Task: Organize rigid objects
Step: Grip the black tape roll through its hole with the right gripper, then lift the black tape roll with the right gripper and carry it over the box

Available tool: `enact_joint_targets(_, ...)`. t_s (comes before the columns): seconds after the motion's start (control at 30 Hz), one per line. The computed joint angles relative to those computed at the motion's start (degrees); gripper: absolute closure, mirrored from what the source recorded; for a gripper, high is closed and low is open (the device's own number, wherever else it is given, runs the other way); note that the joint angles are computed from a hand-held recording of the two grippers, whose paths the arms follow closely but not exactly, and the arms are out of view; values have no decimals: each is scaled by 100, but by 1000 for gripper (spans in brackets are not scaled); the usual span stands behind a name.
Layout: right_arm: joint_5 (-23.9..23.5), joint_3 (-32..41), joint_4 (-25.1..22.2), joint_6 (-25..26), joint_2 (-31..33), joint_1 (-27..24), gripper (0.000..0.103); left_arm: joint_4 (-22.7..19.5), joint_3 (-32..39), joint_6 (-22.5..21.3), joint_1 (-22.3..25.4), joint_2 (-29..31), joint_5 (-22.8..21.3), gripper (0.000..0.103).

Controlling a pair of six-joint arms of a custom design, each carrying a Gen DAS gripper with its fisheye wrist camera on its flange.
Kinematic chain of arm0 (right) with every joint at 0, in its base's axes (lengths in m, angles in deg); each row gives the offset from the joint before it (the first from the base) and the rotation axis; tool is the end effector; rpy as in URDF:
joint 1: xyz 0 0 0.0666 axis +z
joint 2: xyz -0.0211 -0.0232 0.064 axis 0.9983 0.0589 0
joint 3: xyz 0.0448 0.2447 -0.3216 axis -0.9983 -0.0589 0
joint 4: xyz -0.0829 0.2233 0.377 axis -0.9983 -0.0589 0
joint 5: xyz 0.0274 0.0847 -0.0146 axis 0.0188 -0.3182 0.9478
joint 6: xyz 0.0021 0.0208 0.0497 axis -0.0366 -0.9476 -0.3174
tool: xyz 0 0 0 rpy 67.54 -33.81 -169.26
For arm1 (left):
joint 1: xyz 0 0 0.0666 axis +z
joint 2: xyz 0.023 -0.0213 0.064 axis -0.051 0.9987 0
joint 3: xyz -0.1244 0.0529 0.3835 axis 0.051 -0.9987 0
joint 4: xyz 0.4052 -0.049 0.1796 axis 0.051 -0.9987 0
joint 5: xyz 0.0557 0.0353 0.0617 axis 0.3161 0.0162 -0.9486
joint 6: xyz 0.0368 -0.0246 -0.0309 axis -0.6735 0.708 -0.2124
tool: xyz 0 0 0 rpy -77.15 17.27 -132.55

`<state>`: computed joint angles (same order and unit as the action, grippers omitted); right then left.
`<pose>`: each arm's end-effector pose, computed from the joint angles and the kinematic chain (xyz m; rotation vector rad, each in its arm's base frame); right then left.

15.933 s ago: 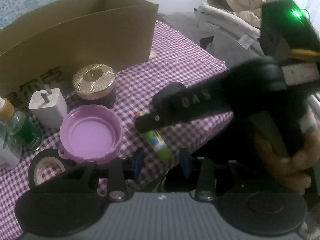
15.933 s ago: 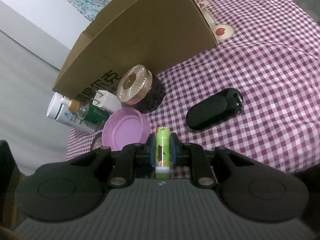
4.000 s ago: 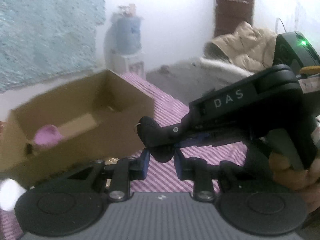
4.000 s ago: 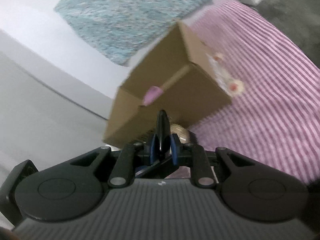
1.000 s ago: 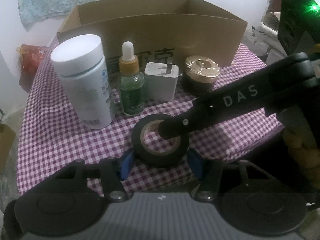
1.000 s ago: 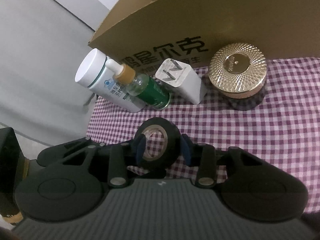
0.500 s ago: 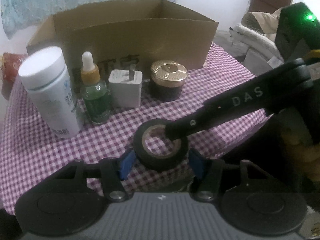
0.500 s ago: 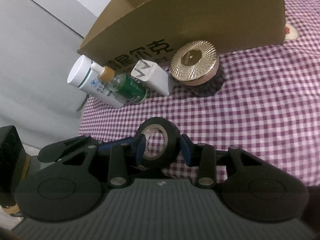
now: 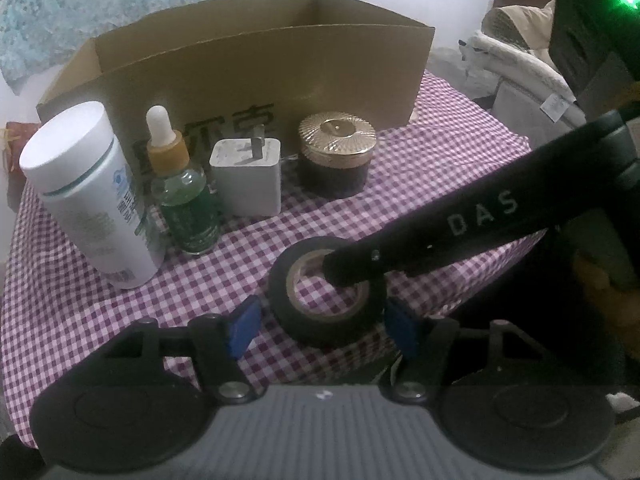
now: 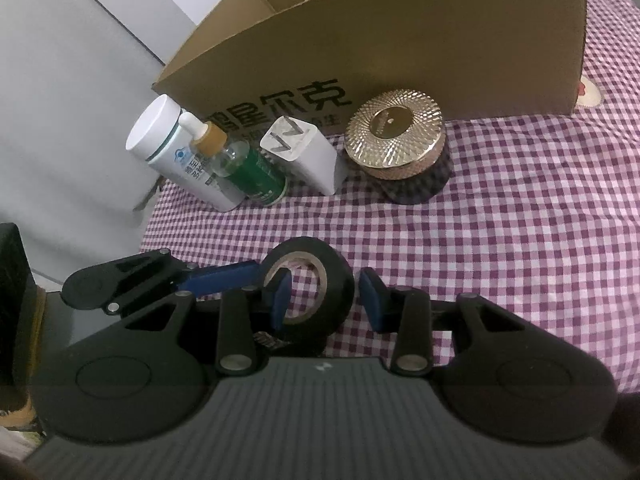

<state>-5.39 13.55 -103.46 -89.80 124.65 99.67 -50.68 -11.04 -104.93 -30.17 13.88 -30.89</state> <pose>0.3820 0.0948 0.5017 0.3870 2.5393 0.5614 0.4349 -0.2362 0.4346 1.1026 2.3115 -0.4365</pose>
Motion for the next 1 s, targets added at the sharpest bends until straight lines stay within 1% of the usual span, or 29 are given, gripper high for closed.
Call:
enact_joint_targets(0.13,146,28,-1,135,31,78,67,77,-44,-2,-4,-25,10,36)
enact_joint_targets(0.17,194,41,-15,172,40,103,71,110,-62,1,-7,-36,19,38)
enact_joint_targets(0.27,436,85,-74,317,78,197,81,224,-123,18,-35,-74,-62,38)
enact_joint_targets(0.37,634,91,-72,469,100,260,85,269,-156,18,-42,-119,-101,38)
enact_joint_targets(0.5,640,56,-24,400,90,243,86,250,-145,44,-47,-128,-115,39)
enact_joint_targets(0.73,868,157,-42,376,51,387,86,346,-157,-1,-38,-293,-137,39)
enact_joint_targets(0.87,1123,327,-10,466,-31,503,86,496,-104,-4,-21,-476,-131,39)
enact_joint_targets(1.0,1325,607,112,677,-64,543,86,737,80,30,5,-589,-131,39)
